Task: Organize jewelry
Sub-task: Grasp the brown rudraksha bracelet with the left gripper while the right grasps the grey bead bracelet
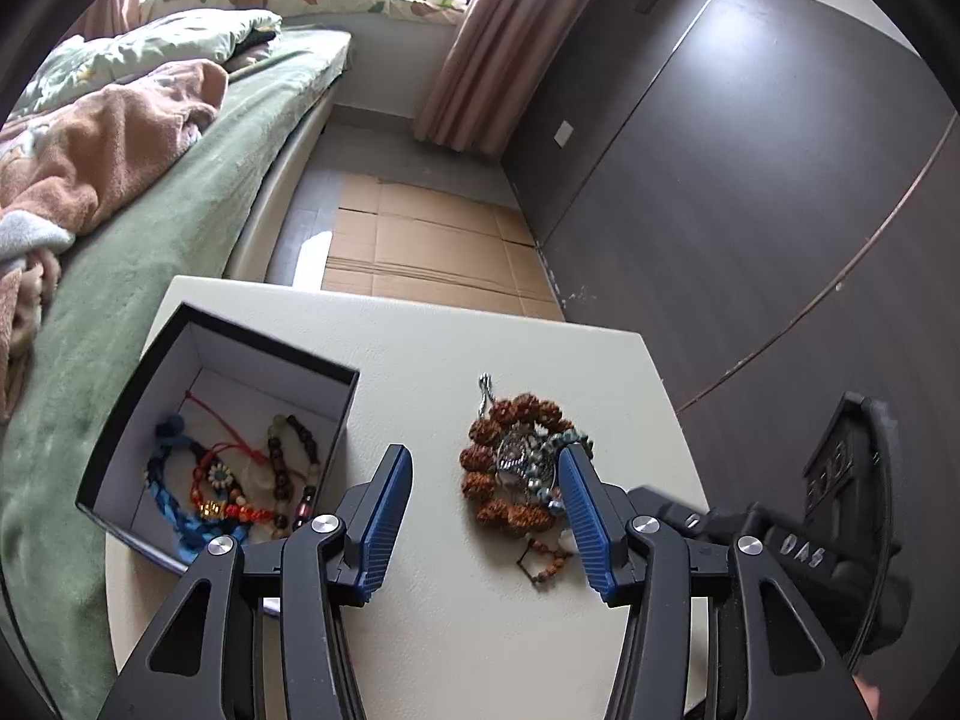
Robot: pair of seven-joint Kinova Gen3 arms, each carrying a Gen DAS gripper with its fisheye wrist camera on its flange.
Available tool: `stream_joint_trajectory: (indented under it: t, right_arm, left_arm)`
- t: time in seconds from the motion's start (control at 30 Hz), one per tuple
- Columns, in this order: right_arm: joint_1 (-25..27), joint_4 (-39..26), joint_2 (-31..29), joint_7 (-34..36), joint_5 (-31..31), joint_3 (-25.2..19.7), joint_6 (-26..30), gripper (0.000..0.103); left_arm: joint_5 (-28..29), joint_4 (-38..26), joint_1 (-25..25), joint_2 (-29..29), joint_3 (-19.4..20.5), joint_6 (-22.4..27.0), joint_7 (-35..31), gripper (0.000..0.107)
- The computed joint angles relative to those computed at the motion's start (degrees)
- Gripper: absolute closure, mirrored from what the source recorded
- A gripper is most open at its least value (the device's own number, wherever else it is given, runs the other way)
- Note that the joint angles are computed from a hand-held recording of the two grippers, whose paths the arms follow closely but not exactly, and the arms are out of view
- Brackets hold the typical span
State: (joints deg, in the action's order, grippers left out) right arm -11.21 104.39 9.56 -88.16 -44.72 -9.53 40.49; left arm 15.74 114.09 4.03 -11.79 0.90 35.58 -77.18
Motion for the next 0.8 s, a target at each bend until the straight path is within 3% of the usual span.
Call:
stream_joint_trajectory:
  t: [0.07, 0.13, 0.33, 0.4, 0.5, 0.6, 0.63, 0.8]
  right_arm:
    - [-0.87, 0.12, 1.18, 0.8, -2.32, 1.12, 0.44, 0.037]
    - [0.92, -0.09, 2.76, 0.65, -4.11, -0.74, 0.62, 0.049]
    - [1.28, -0.51, 5.68, 0.8, -7.41, -1.94, -0.86, 0.058]
    - [0.9, -0.66, 5.78, 0.16, -6.99, -2.16, -1.96, 0.062]
    - [-0.28, -1.34, 6.07, -2.98, -4.66, -1.56, -2.79, 0.08]
    - [1.47, -0.41, 6.1, -2.61, -6.91, -2.81, -3.95, 0.085]
    - [1.72, -0.09, 5.83, -2.72, -7.42, -2.9, -4.33, 0.091]
    - [3.22, 1.53, 3.37, -0.81, -11.11, -3.3, -5.47, 0.091]
  left_arm:
    - [-1.14, -2.1, -0.55, 1.07, 0.73, 1.04, 1.6, 0.055]
    - [-2.75, -3.96, -0.94, 2.14, 1.62, 1.64, 3.4, 0.055]
    - [-3.88, -2.74, -0.22, 3.57, 1.89, -1.88, 3.63, 0.056]
    - [-1.97, -3.17, -0.39, 4.95, 1.37, -0.44, 1.84, 0.071]
    - [-2.6, -2.91, -0.18, 5.56, 1.32, -0.93, 1.5, 0.072]
    - [-4.39, -2.68, -0.04, 5.84, 1.92, -1.48, 2.12, 0.072]
    - [-3.94, -2.59, 0.03, 6.0, 1.69, -1.51, 1.48, 0.072]
    - [-3.28, -3.14, -0.16, 7.24, 1.4, -0.97, -0.01, 0.072]
